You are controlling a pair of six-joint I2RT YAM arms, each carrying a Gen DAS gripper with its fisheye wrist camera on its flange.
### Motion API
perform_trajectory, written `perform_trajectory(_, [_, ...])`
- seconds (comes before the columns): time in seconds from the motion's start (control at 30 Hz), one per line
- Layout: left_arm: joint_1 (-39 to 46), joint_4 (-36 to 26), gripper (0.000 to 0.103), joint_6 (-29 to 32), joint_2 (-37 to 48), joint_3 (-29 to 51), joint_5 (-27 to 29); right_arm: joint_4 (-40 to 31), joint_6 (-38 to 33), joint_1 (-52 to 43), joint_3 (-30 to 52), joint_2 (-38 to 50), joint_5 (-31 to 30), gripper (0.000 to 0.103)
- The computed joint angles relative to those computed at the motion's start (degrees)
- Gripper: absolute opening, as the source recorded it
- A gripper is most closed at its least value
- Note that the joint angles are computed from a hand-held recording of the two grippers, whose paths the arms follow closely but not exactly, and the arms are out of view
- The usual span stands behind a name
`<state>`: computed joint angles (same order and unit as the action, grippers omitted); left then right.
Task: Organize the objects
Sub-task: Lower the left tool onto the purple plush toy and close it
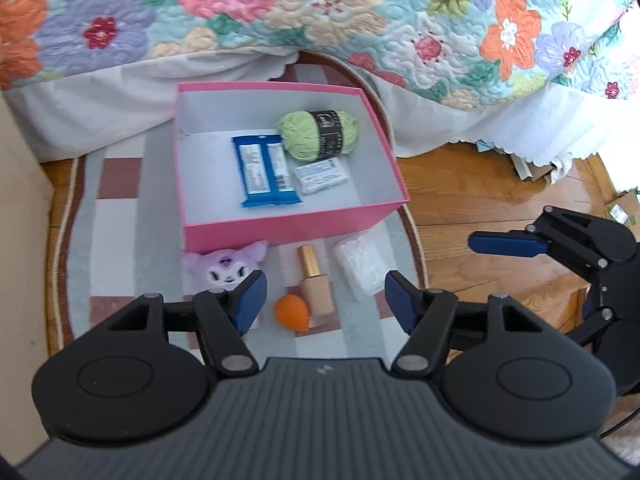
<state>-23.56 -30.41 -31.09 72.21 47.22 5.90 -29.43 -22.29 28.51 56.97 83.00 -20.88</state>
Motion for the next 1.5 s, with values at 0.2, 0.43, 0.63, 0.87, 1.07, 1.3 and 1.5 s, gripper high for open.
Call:
perform_trajectory(0.2, [2.8,3.8,0.068,0.4,-2.4,-6.6,0.1,6.0,3.1,2.5,-3.6,0.0,-1.1,0.079])
perform_trajectory(0.43, [7.7,17.0,0.072,0.2,-0.4,-15.8,5.0,12.2,6.1,4.6,-6.1,1.2,-1.3,0.079])
perform_trajectory(0.63, [9.5,26.9,0.078,-1.1,5.8,-20.0,2.2,19.4,7.5,7.6,-7.1,8.0,2.7,0.079])
perform_trajectory(0.87, [11.2,38.8,0.082,-1.2,15.1,-23.5,-0.1,24.0,7.5,11.1,-6.5,16.5,5.5,0.079])
perform_trajectory(1.07, [12.5,49.1,0.082,-0.8,24.0,-25.2,1.7,31.8,7.6,14.3,-5.8,25.9,9.2,0.079])
perform_trajectory(1.3, [12.5,58.1,0.082,-2.0,33.1,-25.5,1.7,39.2,11.5,15.9,-3.7,36.4,10.8,0.079])
perform_trajectory(1.5, [11.9,64.4,0.08,-2.9,41.1,-23.6,2.4,41.5,15.2,16.2,-1.5,42.0,11.2,0.079])
